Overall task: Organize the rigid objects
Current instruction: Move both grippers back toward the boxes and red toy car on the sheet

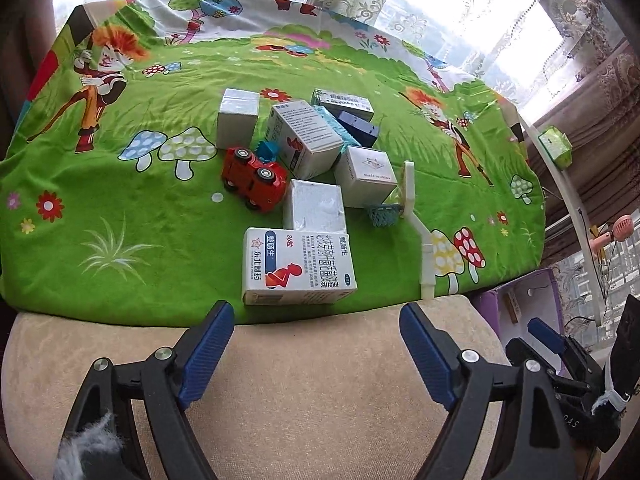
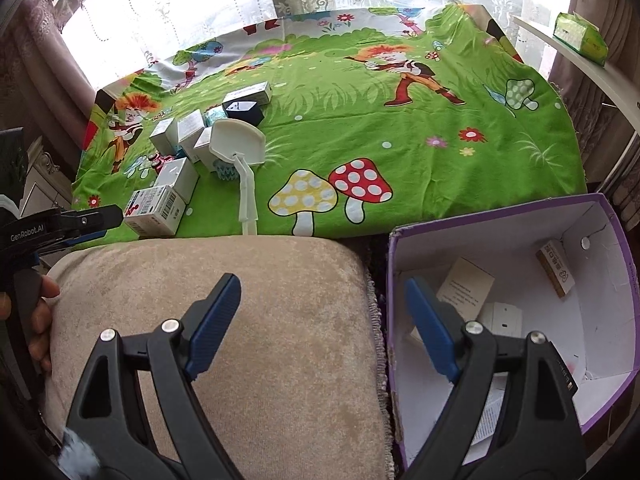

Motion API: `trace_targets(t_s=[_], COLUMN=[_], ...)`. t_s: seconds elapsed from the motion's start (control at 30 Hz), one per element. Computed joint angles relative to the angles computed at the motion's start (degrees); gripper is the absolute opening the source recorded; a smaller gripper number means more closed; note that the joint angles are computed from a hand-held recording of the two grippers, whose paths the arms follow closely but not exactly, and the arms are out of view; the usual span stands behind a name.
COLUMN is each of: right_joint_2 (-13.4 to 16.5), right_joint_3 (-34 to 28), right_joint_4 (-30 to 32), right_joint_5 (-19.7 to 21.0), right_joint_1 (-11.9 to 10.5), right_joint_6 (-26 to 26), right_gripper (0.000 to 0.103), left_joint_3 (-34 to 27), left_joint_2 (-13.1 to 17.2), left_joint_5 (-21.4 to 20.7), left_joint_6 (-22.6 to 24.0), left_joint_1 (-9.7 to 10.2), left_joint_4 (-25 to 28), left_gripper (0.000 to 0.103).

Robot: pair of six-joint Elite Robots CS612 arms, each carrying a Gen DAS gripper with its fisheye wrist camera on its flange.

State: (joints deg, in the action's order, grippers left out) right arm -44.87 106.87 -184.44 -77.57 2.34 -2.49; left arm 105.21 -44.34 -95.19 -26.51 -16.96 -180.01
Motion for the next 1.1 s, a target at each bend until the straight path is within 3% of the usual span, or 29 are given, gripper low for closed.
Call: trace_targets(t_s=[0.3,0.53,0.7,0.83,1.1], right_joint_2=[1.64,3.15,4.32,5.28,7.15], right_joint_3=[-4.09,-7.51,-9.79,-11.63,-14.93], right_joint_4=[2.93,6.24,7.45,8.38,8.67], right_joint_5=[-0.91,-1.95,-4.02,-6.11,-9.17], right_joint_1=[1.92,3.27,4.35,5.30,6.56], right_joint_6=[-3.33,-5.86,-7.44,-9.41,-11.87], right_gripper=[0.086,0.086,0.086,0.086,0.086], left_joint_3=[-3.61,-4.98,-5.27,-5.20,-3.39], left_joint_2=[1.33,1.97,2.26,2.30,2.25], left_joint_5=[2.13,3.57,3.49,3.55,2.63], left_joint_6=[1.55,1.83,1.88,1.88,0.04], left_joint_1=[0.02,-0.06,0.00,-0.01,0.28], left_joint_4=[7.47,10.07,10.60,10.47,5.83], left_gripper=[0.086,0.086,0.085,0.073,0.072])
